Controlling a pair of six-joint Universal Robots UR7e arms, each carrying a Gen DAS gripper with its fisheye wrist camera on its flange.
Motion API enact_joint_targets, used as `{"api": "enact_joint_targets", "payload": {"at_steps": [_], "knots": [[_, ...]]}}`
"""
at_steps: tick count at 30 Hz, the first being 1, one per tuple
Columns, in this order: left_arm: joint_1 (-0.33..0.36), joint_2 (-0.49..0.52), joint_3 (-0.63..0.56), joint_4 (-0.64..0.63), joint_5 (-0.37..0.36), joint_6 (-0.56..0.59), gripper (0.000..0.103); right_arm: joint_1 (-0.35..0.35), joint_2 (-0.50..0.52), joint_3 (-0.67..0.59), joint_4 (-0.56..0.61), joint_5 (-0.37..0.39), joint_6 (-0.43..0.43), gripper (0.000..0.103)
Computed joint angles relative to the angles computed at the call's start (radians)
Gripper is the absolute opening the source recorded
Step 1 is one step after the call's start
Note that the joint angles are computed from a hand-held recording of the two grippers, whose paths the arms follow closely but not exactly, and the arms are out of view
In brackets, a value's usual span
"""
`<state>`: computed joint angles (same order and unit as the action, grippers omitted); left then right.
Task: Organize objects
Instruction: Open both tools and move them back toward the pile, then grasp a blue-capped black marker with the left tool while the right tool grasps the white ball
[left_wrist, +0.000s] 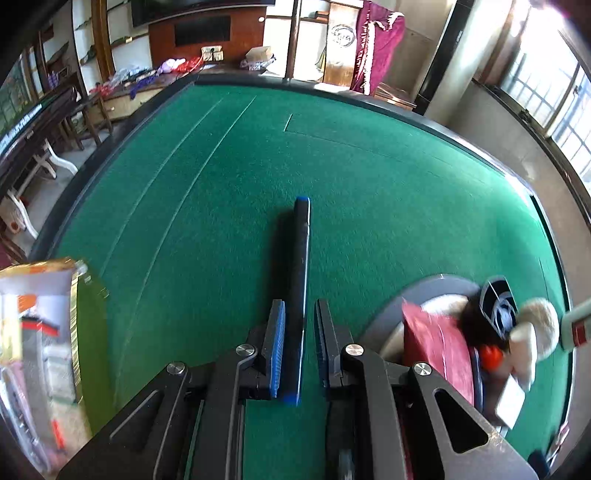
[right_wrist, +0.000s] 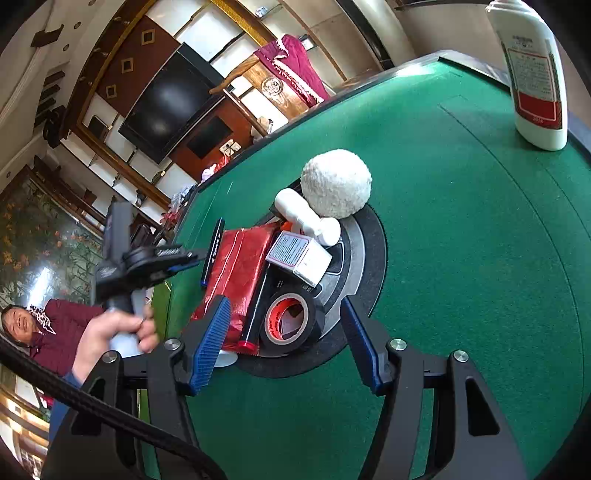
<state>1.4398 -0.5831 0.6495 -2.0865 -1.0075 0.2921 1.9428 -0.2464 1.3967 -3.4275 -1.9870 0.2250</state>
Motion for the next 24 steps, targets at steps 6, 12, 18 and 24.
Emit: {"api": "enact_joint_targets", "payload": {"at_steps": [6,12,18,24], "knots": [[0.007,0.024,-0.011,-0.029,0.008,0.036,0.012,0.004,0.008,-0.010,-0.008,-0.045,-0.012,0.061],[0.014,-0.198,0.359,-0.167,-0.006,0.018,0.011,0.007,0.004,-0.004,-0.052,-0.124,-0.032,0.061],[0.042,-0.482,0.788,-0.354,-0.081,0.137,0.011,0.000,0.002,-0.009,-0.089,-0.182,-0.040,0.071],[0.052,-0.554,0.938,-0.508,-0.120,0.240,0.012,-0.026,0.004,-0.100,0.014,-0.153,0.007,0.073]]}}
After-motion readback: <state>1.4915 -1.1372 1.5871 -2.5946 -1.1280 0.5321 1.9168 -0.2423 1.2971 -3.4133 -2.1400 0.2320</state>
